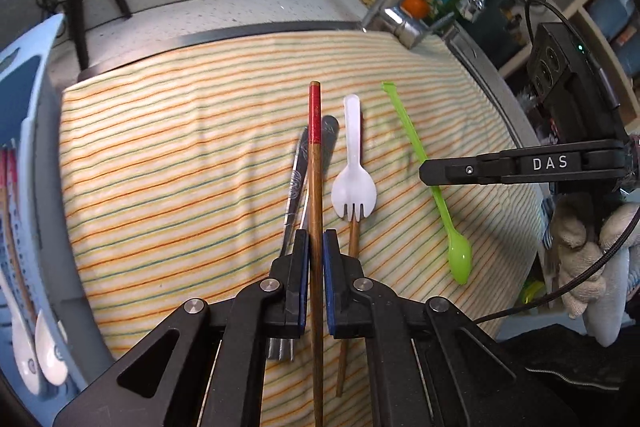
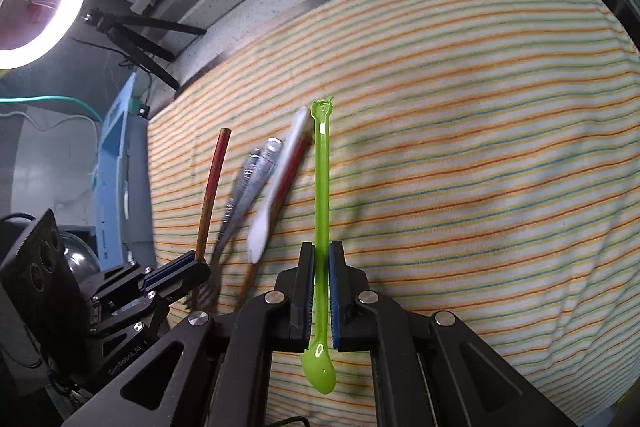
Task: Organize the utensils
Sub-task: 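Lift the green spoon with the right tool over the blue basket, then lower the green spoon into the basket and open the right tool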
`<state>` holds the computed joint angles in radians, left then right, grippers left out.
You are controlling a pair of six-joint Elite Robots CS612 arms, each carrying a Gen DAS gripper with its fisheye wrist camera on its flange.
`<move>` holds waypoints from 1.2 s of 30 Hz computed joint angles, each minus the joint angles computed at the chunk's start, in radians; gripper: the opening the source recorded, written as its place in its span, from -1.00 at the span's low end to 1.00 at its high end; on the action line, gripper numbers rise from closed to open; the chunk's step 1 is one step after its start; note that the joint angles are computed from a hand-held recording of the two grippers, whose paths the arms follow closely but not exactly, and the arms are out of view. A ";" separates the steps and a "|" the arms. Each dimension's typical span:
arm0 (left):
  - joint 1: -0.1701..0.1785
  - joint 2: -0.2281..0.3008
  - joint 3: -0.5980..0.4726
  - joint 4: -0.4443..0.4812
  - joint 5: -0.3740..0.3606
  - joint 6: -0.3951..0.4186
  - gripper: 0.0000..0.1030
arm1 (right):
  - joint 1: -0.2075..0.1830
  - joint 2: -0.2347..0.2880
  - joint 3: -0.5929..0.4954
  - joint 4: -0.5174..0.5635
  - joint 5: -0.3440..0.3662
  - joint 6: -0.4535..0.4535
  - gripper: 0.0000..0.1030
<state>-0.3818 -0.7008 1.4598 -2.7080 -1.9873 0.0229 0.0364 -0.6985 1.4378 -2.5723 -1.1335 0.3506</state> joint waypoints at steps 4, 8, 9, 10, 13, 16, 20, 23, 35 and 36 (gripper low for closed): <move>0.015 -0.015 0.021 -0.059 -0.001 -0.053 -0.89 | 0.009 -0.005 -0.013 -0.025 0.019 -0.020 -0.88; 0.031 -0.027 0.034 -0.103 0.020 -0.090 -0.89 | 0.022 -0.003 -0.041 -0.032 0.057 -0.035 -0.88; 0.037 -0.030 0.036 -0.115 0.024 -0.102 -0.89 | 0.026 -0.002 -0.049 -0.032 0.065 -0.043 -0.88; 0.041 -0.032 0.038 -0.124 0.029 -0.111 -0.89 | 0.030 0.000 -0.059 -0.032 0.073 -0.052 -0.88; 0.060 -0.042 0.051 -0.156 0.051 -0.137 -0.89 | 0.045 0.011 -0.093 -0.031 0.099 -0.071 -0.88; 0.079 -0.047 0.059 -0.180 0.074 -0.169 -0.89 | 0.065 0.032 -0.137 -0.027 0.122 -0.080 -0.88; 0.098 -0.052 0.071 -0.204 0.111 -0.205 -0.89 | 0.092 0.062 -0.201 -0.012 0.144 -0.106 -0.88; 0.111 -0.054 0.073 -0.214 0.145 -0.223 -0.89 | 0.111 0.087 -0.250 0.018 0.177 -0.115 -0.88; 0.159 -0.031 0.040 -0.186 0.218 -0.275 -0.89 | 0.181 0.209 -0.466 0.156 0.186 -0.150 -0.88; 0.161 -0.029 0.036 -0.184 0.217 -0.280 -0.89 | 0.185 0.218 -0.482 0.169 0.184 -0.151 -0.88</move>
<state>-0.2205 -0.7295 1.4962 -2.8916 -1.7704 -0.2572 0.2213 -0.4802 0.9556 -2.4029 -0.9495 0.1995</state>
